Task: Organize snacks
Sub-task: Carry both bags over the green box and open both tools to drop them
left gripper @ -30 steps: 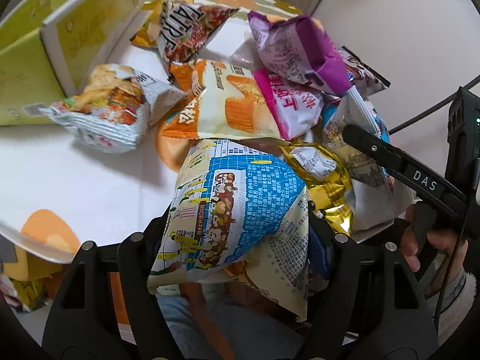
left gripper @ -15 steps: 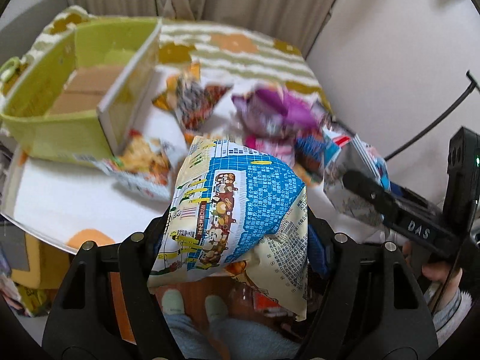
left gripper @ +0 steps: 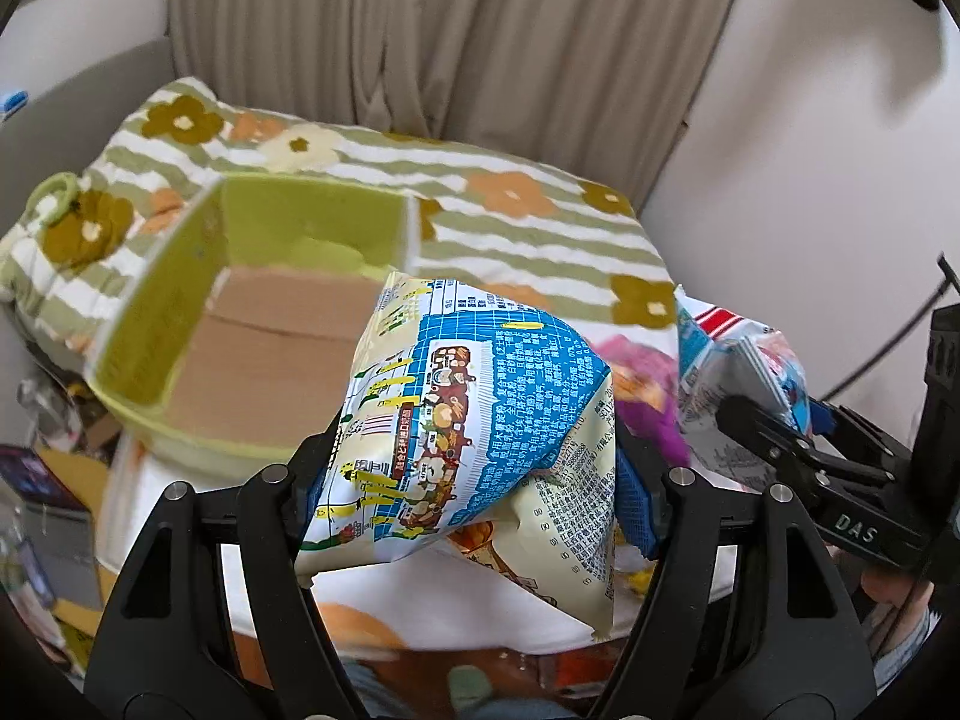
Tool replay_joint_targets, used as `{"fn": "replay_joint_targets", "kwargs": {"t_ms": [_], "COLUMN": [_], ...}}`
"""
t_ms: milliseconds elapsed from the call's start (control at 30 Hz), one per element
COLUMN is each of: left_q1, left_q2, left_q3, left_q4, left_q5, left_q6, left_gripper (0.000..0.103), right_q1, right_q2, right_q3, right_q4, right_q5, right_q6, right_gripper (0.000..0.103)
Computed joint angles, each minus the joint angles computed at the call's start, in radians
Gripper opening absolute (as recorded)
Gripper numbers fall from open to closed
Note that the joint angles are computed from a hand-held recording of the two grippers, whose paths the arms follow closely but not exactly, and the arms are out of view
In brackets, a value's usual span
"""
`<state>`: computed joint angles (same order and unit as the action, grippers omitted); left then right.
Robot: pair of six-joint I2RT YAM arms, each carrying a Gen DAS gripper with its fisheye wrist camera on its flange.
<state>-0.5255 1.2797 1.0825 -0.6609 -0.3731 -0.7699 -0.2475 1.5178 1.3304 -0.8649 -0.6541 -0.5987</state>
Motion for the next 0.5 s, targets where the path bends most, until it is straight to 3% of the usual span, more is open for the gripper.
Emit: {"fn": "replay_joint_targets", "kwargs": {"t_ms": [267, 500], "left_q1": [0.522, 0.792], "left_q2": [-0.024, 0.173], "left_q3": [-0.004, 0.05], "left_q4": [-0.003, 0.021], "left_q5": [0.336, 0.552], "left_q6": [0.407, 0.666], "left_gripper": [0.069, 0.07], "right_q1": [0.364, 0.622], "right_q2": [-0.003, 0.104], "right_q3": [-0.008, 0.053], "right_q4": [0.171, 0.238], "right_q5": [0.184, 0.371], "right_q6": [0.366, 0.599], "right_gripper": [0.069, 0.069]}}
